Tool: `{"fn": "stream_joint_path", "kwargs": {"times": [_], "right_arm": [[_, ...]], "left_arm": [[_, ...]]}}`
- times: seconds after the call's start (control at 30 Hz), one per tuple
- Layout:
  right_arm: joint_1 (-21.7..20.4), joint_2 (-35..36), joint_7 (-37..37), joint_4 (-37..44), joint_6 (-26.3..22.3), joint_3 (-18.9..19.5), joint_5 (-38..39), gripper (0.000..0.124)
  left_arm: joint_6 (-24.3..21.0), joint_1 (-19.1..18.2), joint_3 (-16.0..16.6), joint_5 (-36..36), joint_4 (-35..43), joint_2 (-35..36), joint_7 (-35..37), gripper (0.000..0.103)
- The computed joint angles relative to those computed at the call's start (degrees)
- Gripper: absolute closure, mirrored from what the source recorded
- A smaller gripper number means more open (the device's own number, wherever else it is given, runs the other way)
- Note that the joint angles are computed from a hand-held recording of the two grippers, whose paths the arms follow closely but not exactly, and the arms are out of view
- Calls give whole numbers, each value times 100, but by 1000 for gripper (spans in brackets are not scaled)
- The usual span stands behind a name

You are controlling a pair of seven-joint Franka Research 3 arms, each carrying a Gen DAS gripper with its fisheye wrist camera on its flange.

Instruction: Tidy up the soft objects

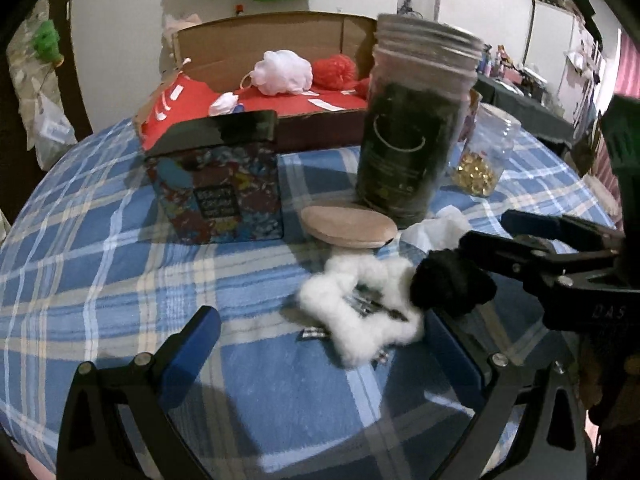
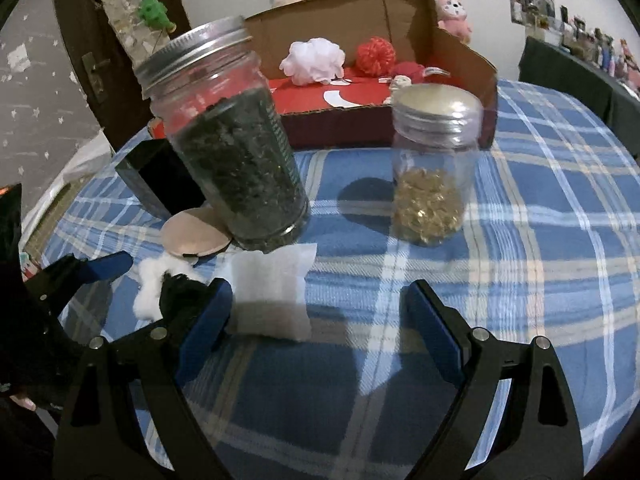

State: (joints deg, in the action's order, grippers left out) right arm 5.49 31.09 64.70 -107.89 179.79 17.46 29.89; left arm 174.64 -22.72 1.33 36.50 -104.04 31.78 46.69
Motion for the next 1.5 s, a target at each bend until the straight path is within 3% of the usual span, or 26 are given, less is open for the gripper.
{"fn": "stream_joint_path", "kwargs": {"times": [0.07,0.13,0.17,0.2,0.23,0.33,0.43,0.73,1.13,1.23,1.5], "right_arm": [[82,25,-21,49,-25,-54,-78,39],[-19,38,-197,17,-6,108,-132,64],[17,36,-247,-6,31,97,-153,68],[-66,44,-192,-57,105,191,-348,84],[-293,65,-538,-82,112,485,-169,98],[-863,123,-837,-234,356,1169,29,109],[-1356,137,-882,-427,532,1686,63,110],[-1882,5,-434,-852,938,2170,-479,110],[-1983,-67,368,-1070,1045,2111,-1264,110],[-2029,-88,575,-1124,1057,2091,-1455,110],[-2008,-219,1134,-1289,1234,1925,-1950,110]], "left_arm": [[12,-74,83,67,81,62,-19,7],[189,-182,228,184,81,92,-111,16],[280,-153,211,191,85,110,-75,28],[386,-140,208,191,58,107,-47,44],[454,-105,172,162,41,104,14,49],[614,103,-64,-49,-61,69,257,62],[691,253,-233,-306,-177,15,477,61],[987,134,-100,-822,-482,-169,763,62],[1099,-22,49,-1173,-683,-267,1002,64],[1129,99,-63,-1261,-758,-280,1064,64],[1327,-241,309,-1450,-924,-390,1131,64]]}}
